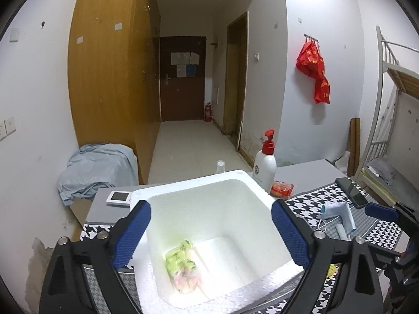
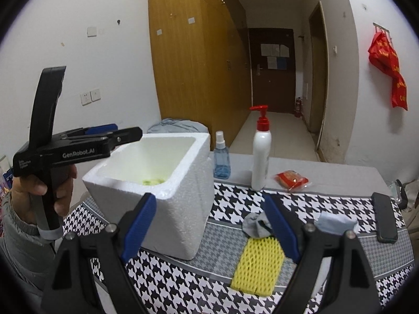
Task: Organize soft objects
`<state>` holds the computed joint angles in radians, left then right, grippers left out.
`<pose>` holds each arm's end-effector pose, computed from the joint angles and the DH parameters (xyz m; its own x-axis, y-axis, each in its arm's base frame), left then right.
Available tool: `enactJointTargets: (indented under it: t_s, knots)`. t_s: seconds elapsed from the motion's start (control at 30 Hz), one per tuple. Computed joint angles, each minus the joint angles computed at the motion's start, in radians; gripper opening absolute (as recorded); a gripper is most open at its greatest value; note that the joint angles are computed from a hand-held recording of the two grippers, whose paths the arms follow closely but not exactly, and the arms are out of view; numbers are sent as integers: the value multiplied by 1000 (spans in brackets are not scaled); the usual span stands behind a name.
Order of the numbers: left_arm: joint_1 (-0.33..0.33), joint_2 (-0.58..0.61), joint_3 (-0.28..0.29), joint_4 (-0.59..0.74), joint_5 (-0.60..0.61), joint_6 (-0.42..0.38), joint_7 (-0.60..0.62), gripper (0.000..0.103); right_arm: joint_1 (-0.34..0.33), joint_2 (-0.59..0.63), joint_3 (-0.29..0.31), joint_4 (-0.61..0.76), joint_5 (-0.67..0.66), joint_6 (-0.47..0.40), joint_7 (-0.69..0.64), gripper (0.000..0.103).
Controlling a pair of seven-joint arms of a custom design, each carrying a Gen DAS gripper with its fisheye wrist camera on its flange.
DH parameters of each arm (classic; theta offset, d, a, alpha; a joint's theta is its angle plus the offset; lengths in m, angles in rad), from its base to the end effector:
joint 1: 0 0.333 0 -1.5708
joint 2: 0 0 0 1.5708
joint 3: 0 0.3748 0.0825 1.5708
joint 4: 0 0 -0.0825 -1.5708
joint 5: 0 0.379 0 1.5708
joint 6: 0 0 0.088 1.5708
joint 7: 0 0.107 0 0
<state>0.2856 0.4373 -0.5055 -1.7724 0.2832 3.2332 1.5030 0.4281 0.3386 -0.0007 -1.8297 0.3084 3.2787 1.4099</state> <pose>0.7040 -0.1136 0.5308 -0.2989 -0.9538 0.0296 -0.4522 0.1143 -0.8846 0.6446 0.2597 0.5414 0.3174 -0.9419 -0.1101 -0.4601 -0.0514 -0.8864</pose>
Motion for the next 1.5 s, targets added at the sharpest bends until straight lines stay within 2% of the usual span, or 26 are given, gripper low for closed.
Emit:
enactJointTargets:
  t_s: [0.1,0.27,0.37,0.43,0.47,0.53,0.63,0.7,0.77,0.83,0.93,1.0,1.1,1.3,1.4,1.5]
  knots:
    - [31,-13,-35,-28,3,16,3,96,-67,-3,79,-7,1,24,-11,87]
    - [48,-70,-33,-106,52,82,-37,98,-137,-12,167,-26,-10,53,-27,87]
    - [103,-102,-78,-158,91,124,-90,98,-142,-20,177,-38,-18,66,-31,87]
    - [106,-123,-71,-186,108,155,-125,98,-168,-27,206,-51,-28,76,-29,87]
    - [96,-136,-55,-198,110,171,-140,98,-184,-32,225,-60,-36,83,-26,87]
    - [38,-167,16,-229,95,206,-153,98,-208,-42,250,-77,-51,94,-16,87]
    - [-66,-208,130,-272,51,244,-147,98,-236,-60,280,-103,-81,111,4,87]
    - [-162,-234,223,-304,-5,265,-111,98,-256,-71,298,-122,-105,125,25,87]
    - [-211,-250,271,-324,-19,272,-103,99,-285,-82,325,-143,-143,140,56,87]
    - [-214,-264,280,-347,17,287,-143,99,-277,-94,312,-163,-163,154,78,87]
    - [-251,-282,318,-377,31,306,-158,99,-284,-107,312,-189,-208,169,125,87]
    - [-328,-290,378,-402,-45,328,-93,99,-270,-115,293,-204,-226,180,144,87]
    - [-366,-294,405,-427,-85,360,-58,99,-208,-130,230,-233,-205,213,136,87]
    - [-413,-274,421,-460,-166,441,24,99,-221,-148,223,-285,-275,254,212,87]
    - [-428,-260,417,-477,-203,491,56,99,-192,-150,191,-304,-266,279,207,87]
    - [-399,-252,395,-489,-139,501,-5,99,-128,-145,138,-311,-185,285,142,87]
